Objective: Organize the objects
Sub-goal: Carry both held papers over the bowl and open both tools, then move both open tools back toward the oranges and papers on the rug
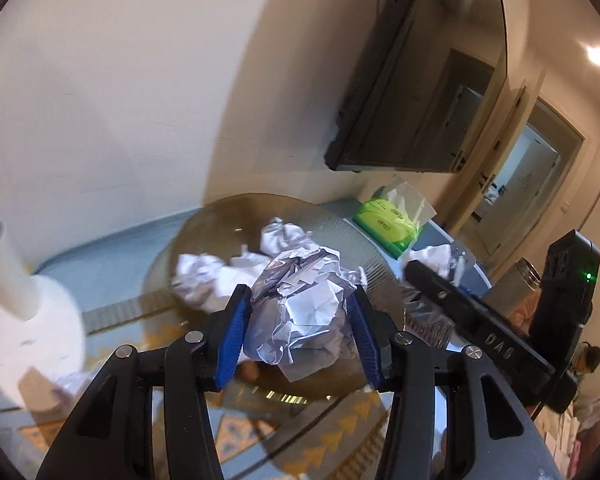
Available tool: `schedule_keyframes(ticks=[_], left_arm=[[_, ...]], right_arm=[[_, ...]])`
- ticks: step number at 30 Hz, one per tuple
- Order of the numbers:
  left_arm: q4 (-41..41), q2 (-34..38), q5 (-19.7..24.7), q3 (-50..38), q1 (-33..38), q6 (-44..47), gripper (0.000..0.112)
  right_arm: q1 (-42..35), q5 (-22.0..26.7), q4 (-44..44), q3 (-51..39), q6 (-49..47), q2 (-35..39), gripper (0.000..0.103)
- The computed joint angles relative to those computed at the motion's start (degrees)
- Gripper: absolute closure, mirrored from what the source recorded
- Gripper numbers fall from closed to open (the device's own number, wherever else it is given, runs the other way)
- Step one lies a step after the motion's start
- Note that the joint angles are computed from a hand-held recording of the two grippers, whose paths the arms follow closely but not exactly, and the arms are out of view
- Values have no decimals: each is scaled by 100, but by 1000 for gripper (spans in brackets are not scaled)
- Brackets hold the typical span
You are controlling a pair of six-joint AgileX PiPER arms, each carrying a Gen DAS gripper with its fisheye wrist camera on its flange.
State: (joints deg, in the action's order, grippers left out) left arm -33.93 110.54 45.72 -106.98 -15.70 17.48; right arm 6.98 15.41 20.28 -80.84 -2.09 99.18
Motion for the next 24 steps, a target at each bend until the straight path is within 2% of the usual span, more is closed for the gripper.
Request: schedule_keyframes(ticks=[2, 3, 4, 5, 6, 7, 9, 12, 15, 17, 19, 21, 22, 24], left_arm=[[-11, 295, 113, -348, -99, -15, 66], [-35, 424, 188, -480, -154, 54, 63], [118, 598, 274, -721, -199, -7, 51], [338, 631, 242, -751, -284, -91, 41], [482, 614, 156, -709, -330, -127, 28], [496, 531, -21, -518, -361, -50, 25], [380, 442, -28, -352, -345, 126, 26], [209, 38, -139, 166, -245, 396, 26], [129, -568, -166, 720, -68, 632, 26], [3, -1173, -230, 1267, 150, 859, 26], [-159, -1979, -363, 2078, 452, 1086, 25], [-723, -2769, -450, 2999, 918, 1643, 22], [-1045, -3207, -385, 3504, 1290, 1962, 12], [-1282, -3782, -112, 4050, 1937, 2167, 10]], right_arm=[[-86, -75, 411, -71, -361, 188, 53], [-138, -137, 847, -39, -805, 238, 51], [-173, -163, 1230, -30, -1193, 302, 50], [-200, -91, 1390, -73, -1351, 361, 41], [-245, 44, 1541, -163, -1492, 448, 28], [-278, 61, 1611, -189, -1520, 499, 25], [-291, -48, 1315, -126, -1183, 475, 24], [-405, -188, 2008, 100, -1765, 361, 24], [-395, -414, 2060, 341, -1755, 183, 24], [-353, -400, 1975, 438, -1638, 30, 24], [-317, -105, 2165, 555, -1832, -227, 24], [-250, 333, 2265, 727, -2027, -542, 24], [-136, 500, 2206, 957, -2077, -807, 23], [145, 544, 2136, 1501, -2114, -1306, 19]])
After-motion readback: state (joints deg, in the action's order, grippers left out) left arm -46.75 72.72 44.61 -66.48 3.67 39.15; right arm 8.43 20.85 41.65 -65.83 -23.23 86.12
